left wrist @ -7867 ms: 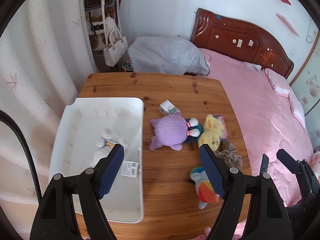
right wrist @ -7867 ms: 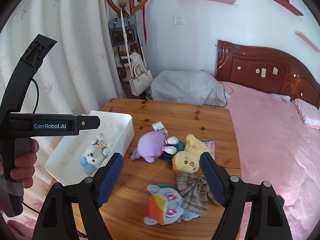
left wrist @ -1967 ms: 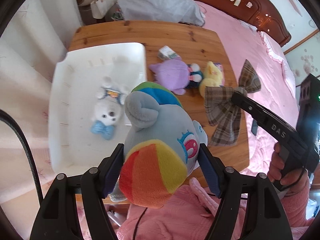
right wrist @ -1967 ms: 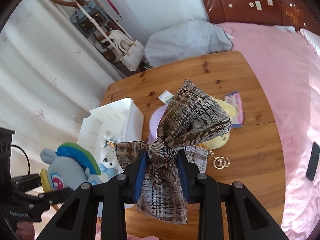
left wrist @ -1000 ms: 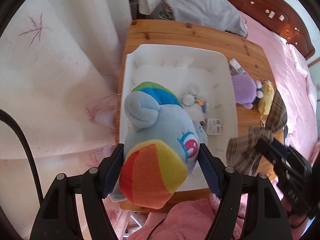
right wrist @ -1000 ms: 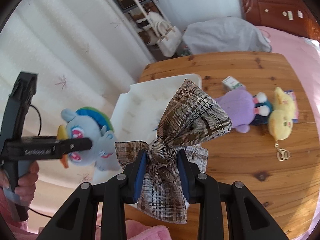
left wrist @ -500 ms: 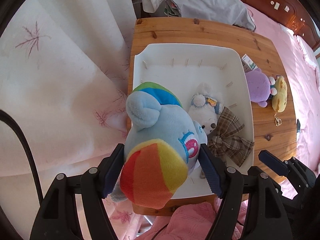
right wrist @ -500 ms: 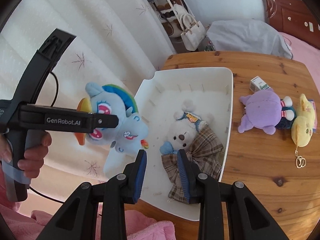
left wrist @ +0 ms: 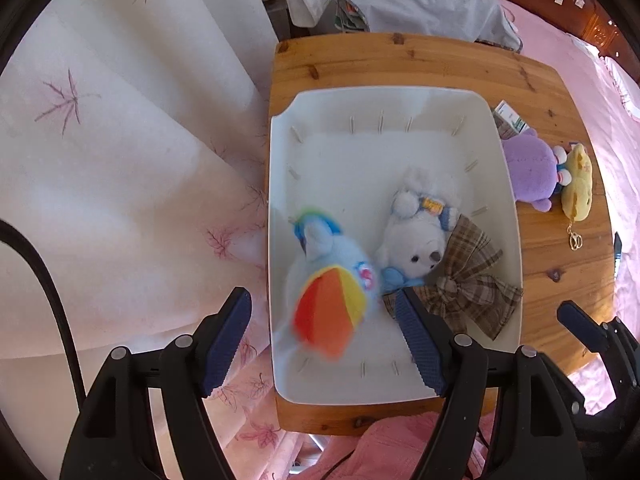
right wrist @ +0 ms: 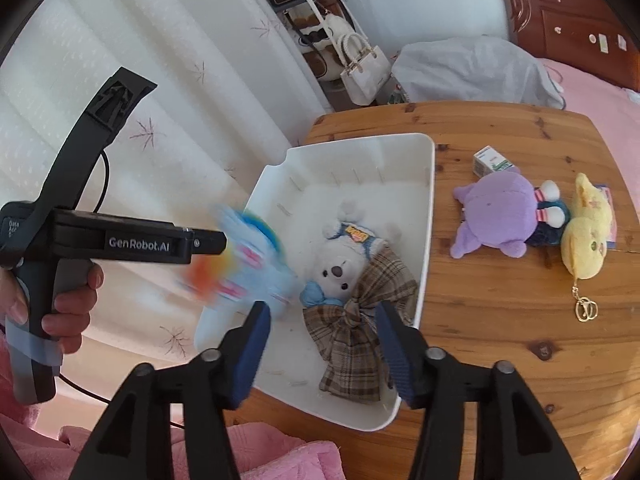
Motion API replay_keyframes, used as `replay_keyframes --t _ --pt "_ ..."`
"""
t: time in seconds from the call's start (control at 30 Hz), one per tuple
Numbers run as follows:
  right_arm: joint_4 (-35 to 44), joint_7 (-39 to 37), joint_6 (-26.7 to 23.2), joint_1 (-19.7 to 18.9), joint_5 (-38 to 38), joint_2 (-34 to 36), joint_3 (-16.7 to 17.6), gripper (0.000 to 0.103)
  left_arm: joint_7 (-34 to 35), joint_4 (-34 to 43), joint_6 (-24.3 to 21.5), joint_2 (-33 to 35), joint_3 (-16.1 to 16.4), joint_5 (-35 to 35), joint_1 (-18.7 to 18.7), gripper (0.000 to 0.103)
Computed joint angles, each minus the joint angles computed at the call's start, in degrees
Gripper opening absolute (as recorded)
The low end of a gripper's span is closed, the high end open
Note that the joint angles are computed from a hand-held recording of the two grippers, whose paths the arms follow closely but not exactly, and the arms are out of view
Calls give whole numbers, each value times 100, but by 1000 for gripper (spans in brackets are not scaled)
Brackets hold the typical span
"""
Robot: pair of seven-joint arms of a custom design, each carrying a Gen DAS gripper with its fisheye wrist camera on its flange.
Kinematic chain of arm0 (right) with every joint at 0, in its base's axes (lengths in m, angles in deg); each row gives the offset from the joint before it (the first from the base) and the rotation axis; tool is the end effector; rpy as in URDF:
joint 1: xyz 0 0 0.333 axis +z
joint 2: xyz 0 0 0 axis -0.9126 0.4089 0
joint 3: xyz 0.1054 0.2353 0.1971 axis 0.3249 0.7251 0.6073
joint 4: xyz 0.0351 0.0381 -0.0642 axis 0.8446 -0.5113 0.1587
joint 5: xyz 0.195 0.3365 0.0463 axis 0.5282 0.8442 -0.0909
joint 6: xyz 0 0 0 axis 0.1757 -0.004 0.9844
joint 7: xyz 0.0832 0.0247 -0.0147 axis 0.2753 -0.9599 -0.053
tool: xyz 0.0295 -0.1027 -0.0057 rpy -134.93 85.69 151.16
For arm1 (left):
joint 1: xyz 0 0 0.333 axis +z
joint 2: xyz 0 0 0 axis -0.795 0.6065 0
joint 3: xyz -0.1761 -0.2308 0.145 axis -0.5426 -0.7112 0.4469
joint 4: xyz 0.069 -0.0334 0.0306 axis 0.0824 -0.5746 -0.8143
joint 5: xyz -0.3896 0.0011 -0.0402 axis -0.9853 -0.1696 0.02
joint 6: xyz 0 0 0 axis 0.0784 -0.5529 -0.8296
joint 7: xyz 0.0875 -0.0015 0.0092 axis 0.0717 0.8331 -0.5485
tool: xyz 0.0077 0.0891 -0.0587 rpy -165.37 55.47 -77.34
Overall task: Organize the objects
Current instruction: 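Lift the pony and bow over the white tray and release both inside, then withdraw both tools from the tray toward the purple plush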
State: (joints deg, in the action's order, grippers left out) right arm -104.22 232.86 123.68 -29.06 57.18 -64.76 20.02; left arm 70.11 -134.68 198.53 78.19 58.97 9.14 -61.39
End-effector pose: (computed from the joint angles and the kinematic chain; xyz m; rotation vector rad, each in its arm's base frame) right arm 0.3188 0.3506 0.4177 -1.7681 1.7552 -0.0835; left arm 0.6534 -0.1630 0.5650 -0.1199 2.7699 -0.0349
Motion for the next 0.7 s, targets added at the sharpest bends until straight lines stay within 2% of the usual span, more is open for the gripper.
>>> replay_keyframes --t 0.1,0.27,0.5,0.7 --pt "-93 150 -53 -133 -197 -163 103 66 14 -180 189 -116 -27 -49 0 79" --pt "-210 277 -250 -242 -521 -435 189 70 -28 -363 265 -251 -63 -119 -11 80" --pt "-430 624 -530 -621 -1271 -998 469 71 59 -819 446 -643 -172 -526 35 79" --pt "-652 1077 -652 -1065 -2067 -1599 749 71 659 -1233 437 -1051 -286 -1234 104 79"
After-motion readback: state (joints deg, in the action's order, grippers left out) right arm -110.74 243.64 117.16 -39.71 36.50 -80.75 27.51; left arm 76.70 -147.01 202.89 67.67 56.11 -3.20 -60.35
